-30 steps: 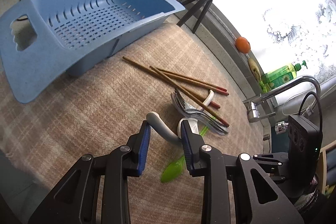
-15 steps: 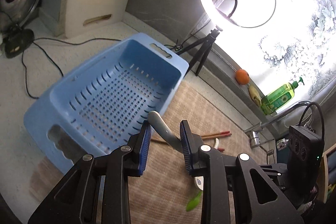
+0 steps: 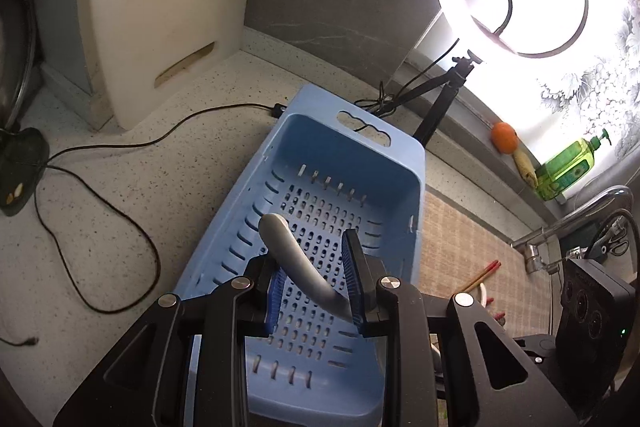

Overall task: Organize utensils
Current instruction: 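Carry the white spoon into the blue drainer and open the right gripper, then move the right tool to the red-tipped chopsticks and close on them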

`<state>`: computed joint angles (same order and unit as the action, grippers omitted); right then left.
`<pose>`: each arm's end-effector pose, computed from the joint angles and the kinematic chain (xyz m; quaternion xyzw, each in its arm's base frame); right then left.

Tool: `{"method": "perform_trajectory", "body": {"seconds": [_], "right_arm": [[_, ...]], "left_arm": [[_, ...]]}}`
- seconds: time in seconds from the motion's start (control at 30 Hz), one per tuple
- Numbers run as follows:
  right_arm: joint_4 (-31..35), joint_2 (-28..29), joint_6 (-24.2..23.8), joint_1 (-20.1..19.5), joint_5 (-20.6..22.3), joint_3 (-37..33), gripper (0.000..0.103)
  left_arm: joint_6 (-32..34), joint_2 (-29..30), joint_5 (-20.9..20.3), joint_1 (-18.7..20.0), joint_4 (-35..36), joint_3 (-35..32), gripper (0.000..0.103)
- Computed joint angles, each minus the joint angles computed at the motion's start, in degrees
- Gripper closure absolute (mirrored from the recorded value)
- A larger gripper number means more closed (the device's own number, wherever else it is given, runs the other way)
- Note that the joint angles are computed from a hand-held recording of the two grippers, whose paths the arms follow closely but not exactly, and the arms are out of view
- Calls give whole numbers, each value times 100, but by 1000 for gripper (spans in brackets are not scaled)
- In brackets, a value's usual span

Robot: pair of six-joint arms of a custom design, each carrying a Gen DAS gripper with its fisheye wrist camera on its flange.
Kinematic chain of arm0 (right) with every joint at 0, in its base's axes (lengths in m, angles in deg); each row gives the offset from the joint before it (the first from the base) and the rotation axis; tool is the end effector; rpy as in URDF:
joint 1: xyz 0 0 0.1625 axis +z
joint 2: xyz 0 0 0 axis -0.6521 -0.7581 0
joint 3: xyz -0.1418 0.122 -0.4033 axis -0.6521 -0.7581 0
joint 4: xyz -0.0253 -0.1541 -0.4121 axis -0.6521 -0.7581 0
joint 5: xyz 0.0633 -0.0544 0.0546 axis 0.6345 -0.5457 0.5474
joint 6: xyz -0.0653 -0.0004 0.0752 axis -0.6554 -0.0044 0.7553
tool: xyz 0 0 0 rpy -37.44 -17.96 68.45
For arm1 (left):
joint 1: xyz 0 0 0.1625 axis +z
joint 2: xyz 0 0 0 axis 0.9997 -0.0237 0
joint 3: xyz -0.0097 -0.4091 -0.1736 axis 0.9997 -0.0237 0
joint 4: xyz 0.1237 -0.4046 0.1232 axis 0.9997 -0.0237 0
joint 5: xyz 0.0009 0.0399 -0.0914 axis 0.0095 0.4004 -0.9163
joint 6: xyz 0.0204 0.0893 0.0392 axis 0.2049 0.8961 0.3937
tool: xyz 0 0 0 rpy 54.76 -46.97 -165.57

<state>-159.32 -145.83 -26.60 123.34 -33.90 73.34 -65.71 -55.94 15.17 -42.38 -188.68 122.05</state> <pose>0.0452 -0.5768 0.3382 0.1077 -0.9783 0.1385 0.1098 -0.3985 -0.6717 0.0140 0.2026 0.9507 -0.1788 0.1522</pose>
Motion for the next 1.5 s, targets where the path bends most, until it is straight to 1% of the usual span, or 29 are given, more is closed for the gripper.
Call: {"method": "perform_trajectory", "body": {"seconds": [0.1, 0.27, 0.3, 0.33, 0.4, 0.47, 0.53, 0.6, 0.67, 0.73, 0.83, 0.87, 0.93, 1.0, 1.03, 1.1, 1.2, 1.33, 1.43, 1.5], "right_arm": [[-170, 173, 250, 39, -52, -27, 94], [-359, 273, 793, 53, 21, 0, 93], [-306, 308, 816, 54, 91, -30, 91], [-262, 348, 842, 72, 89, -58, 90], [-373, 397, 889, 143, -65, -42, 90], [-484, 367, 893, 176, -98, 13, 89], [-588, 315, 918, 210, -157, 65, 75], [-673, 257, 883, 250, -254, 121, 73], [-700, 189, 862, 268, -306, 170, 73], [-673, 78, 809, 234, -249, 220, 73], [-714, -154, 596, 212, -268, 331, 72], [-689, -238, 531, 187, -239, 350, 71], [-543, -443, 462, 116, -99, 371, 65], [-424, -650, 334, 51, -38, 393, 65], [-357, -748, 244, 19, -37, 394, 65], [-244, -921, 67, -59, -65, 381, 64], [-22, -1194, -96, -272, 31, 330, 64], [-43, -1520, -410, -546, -11, 309, 62], [-111, -1770, -569, -877, 184, 301, 58], [-185, -1893, -613, -1090, 286, 272, 58]], "left_arm": [[172, 157, -160, 93, 292, -306, 78], [520, 439, -468, 156, 817, -857, 78], [562, 481, -485, 157, 870, -946, 78], [617, 522, -526, 159, 924, -1035, 78], [737, 581, -574, 172, 1041, -1193, 78], [814, 597, -588, 179, 1067, -1270, 78], [839, 590, -623, 186, 1075, -1306, 78], [891, 571, -608, 177, 1068, -1311, 78], [896, 506, -614, 160, 986, -1232, 78], [878, 417, -540, 121, 863, -1106, 78], [847, 251, -424, 22, 641, -834, 77], [838, 196, -340, -27, 545, -729, 77], [748, 83, -220, -123, 377, -512, 77], [601, -31, -187, -205, 263, -295, 71], [540, -77, -170, -248, 221, -196, 66], [444, -164, -118, -344, 67, 35, 65], [178, -267, -168, -463, -31, 339, 65], [45, -289, -224, -643, -100, 619, 65], [-17, -239, -237, -772, -139, 738, 65], [-19, -186, -365, -810, -102, 746, 65]]}}
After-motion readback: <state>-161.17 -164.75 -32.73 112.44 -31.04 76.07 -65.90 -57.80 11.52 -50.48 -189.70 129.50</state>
